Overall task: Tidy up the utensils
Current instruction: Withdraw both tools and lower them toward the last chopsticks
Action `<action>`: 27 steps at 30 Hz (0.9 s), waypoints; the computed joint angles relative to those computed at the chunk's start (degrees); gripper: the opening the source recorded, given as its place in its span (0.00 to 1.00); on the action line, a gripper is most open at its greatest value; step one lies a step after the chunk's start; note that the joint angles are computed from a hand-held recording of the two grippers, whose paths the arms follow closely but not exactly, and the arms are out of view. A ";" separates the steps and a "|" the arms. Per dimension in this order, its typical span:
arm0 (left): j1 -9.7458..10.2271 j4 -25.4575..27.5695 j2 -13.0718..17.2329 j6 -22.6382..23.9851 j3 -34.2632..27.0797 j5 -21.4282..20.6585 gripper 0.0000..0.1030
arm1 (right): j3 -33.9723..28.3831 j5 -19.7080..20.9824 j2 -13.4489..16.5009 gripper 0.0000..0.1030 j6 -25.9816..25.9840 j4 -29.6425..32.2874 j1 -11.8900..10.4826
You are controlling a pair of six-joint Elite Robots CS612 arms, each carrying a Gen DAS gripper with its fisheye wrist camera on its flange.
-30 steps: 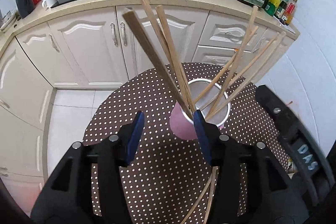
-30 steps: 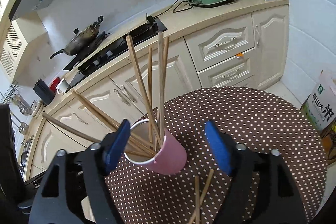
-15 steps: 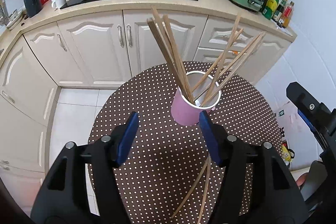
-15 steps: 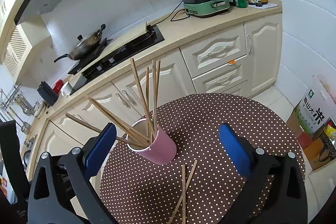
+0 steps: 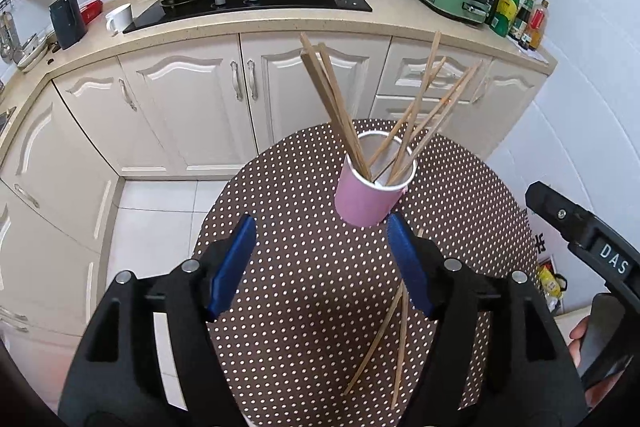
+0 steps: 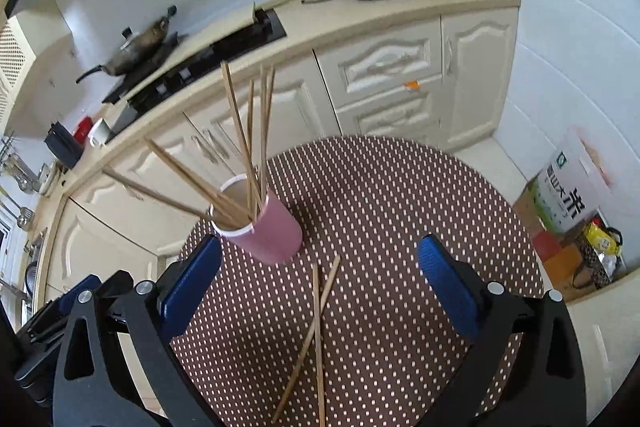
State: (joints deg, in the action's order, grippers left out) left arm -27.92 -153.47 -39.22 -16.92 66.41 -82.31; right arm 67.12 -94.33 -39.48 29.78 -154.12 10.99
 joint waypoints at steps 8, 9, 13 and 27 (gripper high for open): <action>0.51 3.10 0.00 3.38 0.29 -3.76 0.69 | 3.67 -0.29 -0.68 0.92 1.91 -2.63 0.31; 0.41 3.44 0.02 4.43 0.35 -3.30 0.69 | 4.01 -0.94 -0.75 0.92 2.19 -3.33 0.45; 0.04 5.63 0.20 8.30 0.39 -1.78 0.70 | 4.03 -6.89 -0.53 0.92 0.35 -2.44 1.34; 0.42 5.50 2.48 11.10 -0.44 -4.52 0.70 | 3.83 -0.18 1.31 0.76 -0.29 4.95 0.85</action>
